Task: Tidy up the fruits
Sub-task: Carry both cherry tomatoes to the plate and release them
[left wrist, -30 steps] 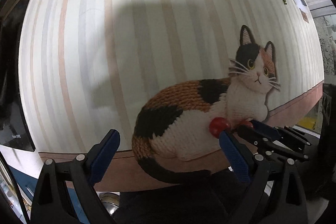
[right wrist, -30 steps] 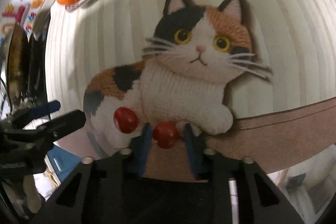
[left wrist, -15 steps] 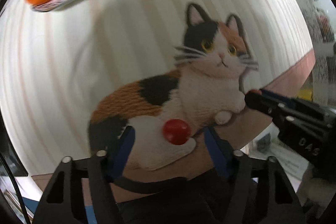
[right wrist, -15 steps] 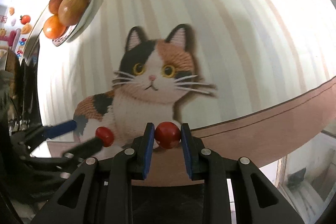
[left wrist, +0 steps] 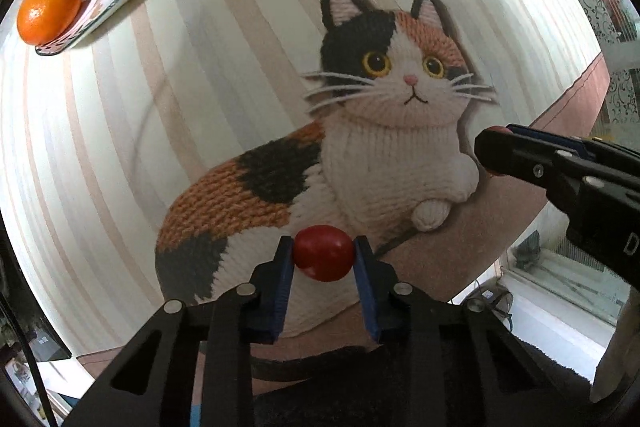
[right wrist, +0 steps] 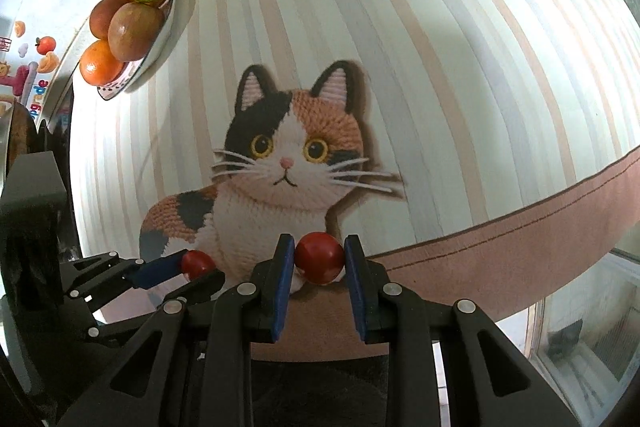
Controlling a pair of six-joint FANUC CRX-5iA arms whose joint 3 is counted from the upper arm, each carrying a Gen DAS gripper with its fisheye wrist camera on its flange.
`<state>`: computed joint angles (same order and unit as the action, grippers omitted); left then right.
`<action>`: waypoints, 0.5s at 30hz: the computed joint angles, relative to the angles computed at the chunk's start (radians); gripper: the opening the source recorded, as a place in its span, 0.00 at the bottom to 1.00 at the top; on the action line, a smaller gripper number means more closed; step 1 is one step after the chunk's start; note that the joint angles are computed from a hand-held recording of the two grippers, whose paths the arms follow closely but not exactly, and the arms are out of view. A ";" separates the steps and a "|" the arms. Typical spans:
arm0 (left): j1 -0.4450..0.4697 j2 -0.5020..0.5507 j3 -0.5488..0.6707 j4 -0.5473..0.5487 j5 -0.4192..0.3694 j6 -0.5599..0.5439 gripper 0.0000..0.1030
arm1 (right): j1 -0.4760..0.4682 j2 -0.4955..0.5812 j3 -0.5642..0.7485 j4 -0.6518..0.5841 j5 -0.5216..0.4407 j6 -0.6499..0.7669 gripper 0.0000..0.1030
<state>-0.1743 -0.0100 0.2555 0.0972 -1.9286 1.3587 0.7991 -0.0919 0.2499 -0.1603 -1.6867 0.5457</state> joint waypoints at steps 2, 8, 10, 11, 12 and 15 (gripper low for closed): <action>0.030 0.005 0.019 0.008 0.003 -0.012 0.26 | -0.003 0.008 0.015 0.006 0.003 0.006 0.27; 0.136 0.015 0.105 0.046 0.039 0.008 0.26 | -0.009 0.026 0.060 0.030 0.068 0.041 0.27; 0.186 0.034 0.157 0.062 0.051 0.024 0.26 | -0.015 0.040 0.078 0.025 0.109 0.059 0.27; 0.218 0.053 0.195 0.072 0.055 0.036 0.26 | -0.016 0.053 0.092 0.022 0.138 0.073 0.27; 0.238 0.066 0.219 0.079 0.058 0.043 0.26 | -0.015 0.063 0.100 0.023 0.164 0.084 0.27; 0.311 0.121 0.293 0.118 0.065 0.080 0.26 | -0.015 0.111 0.140 0.011 0.255 0.120 0.27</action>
<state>0.1367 0.1110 0.5484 0.2148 -1.8632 1.4383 0.7838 0.0187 0.3896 -0.1496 -1.4322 0.6653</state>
